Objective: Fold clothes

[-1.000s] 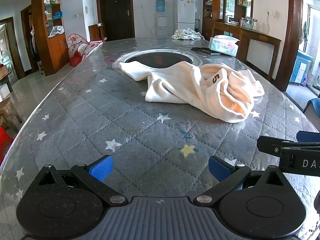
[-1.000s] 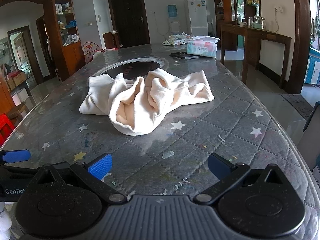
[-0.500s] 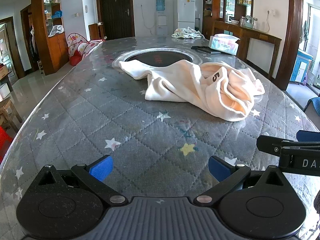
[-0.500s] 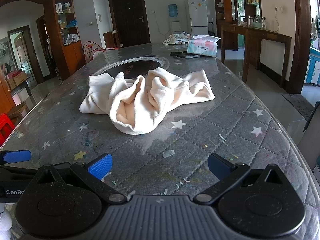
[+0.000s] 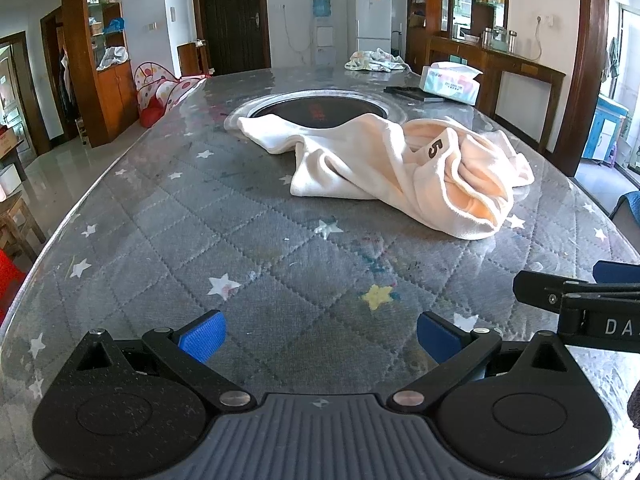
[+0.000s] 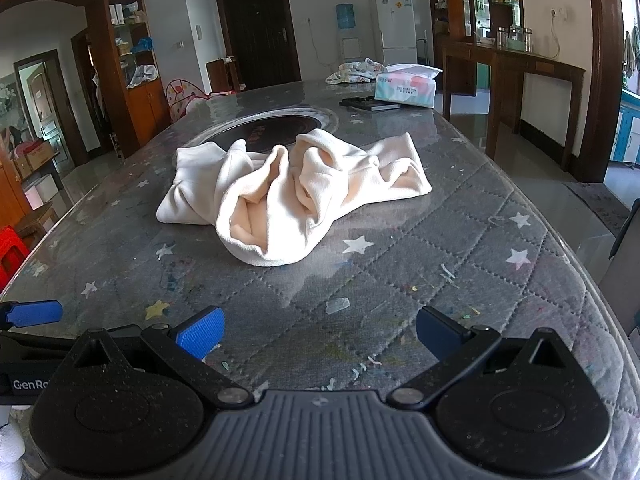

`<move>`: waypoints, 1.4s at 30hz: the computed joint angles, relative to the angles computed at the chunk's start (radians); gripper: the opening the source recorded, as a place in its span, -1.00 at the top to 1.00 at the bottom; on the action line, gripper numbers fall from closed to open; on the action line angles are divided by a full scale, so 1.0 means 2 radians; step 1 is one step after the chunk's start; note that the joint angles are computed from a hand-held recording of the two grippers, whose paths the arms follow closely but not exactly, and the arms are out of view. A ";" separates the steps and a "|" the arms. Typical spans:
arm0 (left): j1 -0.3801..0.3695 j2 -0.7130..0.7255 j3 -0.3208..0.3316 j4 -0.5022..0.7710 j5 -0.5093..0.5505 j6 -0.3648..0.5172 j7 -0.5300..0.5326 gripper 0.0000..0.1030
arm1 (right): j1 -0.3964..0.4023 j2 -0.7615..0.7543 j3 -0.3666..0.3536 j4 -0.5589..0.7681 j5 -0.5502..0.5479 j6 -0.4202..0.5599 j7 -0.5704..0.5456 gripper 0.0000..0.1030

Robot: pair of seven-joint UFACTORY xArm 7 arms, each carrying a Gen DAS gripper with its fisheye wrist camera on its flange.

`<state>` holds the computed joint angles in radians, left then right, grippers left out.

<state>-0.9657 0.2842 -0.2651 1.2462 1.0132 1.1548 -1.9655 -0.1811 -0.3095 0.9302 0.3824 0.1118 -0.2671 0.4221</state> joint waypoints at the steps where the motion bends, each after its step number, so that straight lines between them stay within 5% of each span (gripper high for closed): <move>1: 0.001 0.000 0.000 0.000 -0.001 -0.001 0.001 -1.00 | -0.001 0.001 0.000 0.001 0.000 0.000 0.000 -1.00; 25: 0.019 0.000 0.008 0.012 -0.014 -0.010 0.037 -1.00 | -0.018 0.055 0.003 0.041 0.020 0.005 -0.045 -1.00; 37: 0.034 0.002 0.017 0.017 -0.018 -0.031 0.063 -1.00 | -0.075 0.089 0.058 0.075 0.079 0.010 -0.131 -1.00; 42: 0.044 0.001 0.022 0.020 -0.025 -0.035 0.081 -1.00 | -0.043 0.108 0.010 0.093 0.070 0.018 -0.146 -1.00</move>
<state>-0.8772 0.2870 -0.2214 1.2871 0.9629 1.0841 -1.8039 -0.2673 -0.0925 0.9505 0.5690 0.2516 -0.2318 0.1293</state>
